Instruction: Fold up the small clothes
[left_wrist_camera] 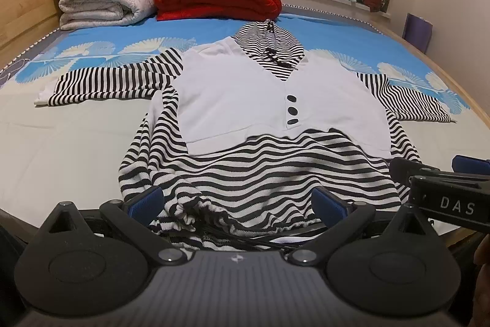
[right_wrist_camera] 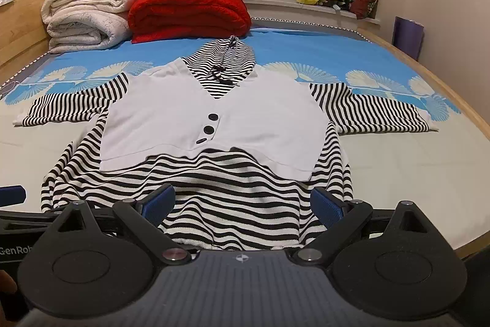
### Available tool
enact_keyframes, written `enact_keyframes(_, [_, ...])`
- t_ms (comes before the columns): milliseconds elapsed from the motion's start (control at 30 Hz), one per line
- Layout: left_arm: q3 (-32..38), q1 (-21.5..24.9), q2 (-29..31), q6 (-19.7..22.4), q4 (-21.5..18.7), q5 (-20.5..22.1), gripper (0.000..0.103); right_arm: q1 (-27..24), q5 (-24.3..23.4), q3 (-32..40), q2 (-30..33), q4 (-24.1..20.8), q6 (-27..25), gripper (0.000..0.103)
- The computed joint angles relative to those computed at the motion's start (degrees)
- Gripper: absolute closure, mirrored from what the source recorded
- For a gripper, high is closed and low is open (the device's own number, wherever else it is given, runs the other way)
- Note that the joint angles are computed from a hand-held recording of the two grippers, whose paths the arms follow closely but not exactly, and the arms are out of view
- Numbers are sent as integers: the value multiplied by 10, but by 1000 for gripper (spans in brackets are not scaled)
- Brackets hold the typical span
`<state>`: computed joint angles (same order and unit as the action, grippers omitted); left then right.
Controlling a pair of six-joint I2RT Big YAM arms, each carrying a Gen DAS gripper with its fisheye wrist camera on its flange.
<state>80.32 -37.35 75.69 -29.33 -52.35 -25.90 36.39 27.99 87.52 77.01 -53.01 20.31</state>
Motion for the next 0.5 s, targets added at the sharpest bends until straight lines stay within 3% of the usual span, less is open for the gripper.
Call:
enact_keyframes(100, [-3, -1, 0, 7, 8, -6, 1, -1, -5, 2, 1, -4, 7, 8])
enact_keyframes(200, [4, -1, 3, 3, -10, 0, 1, -2, -11, -1, 0, 1, 15, 8])
enact_keyframes(300, [6, -2, 4, 4, -12, -1, 1, -3, -9, -6, -3, 13, 14, 8])
enact_keyframes(333, [12, 0, 7, -6, -28, 12, 1, -4, -15, -17, -9, 35, 18, 8])
enact_keyframes(500, [17, 1, 9, -9, -39, 16, 1, -4, -14, -12, -7, 25, 17, 8])
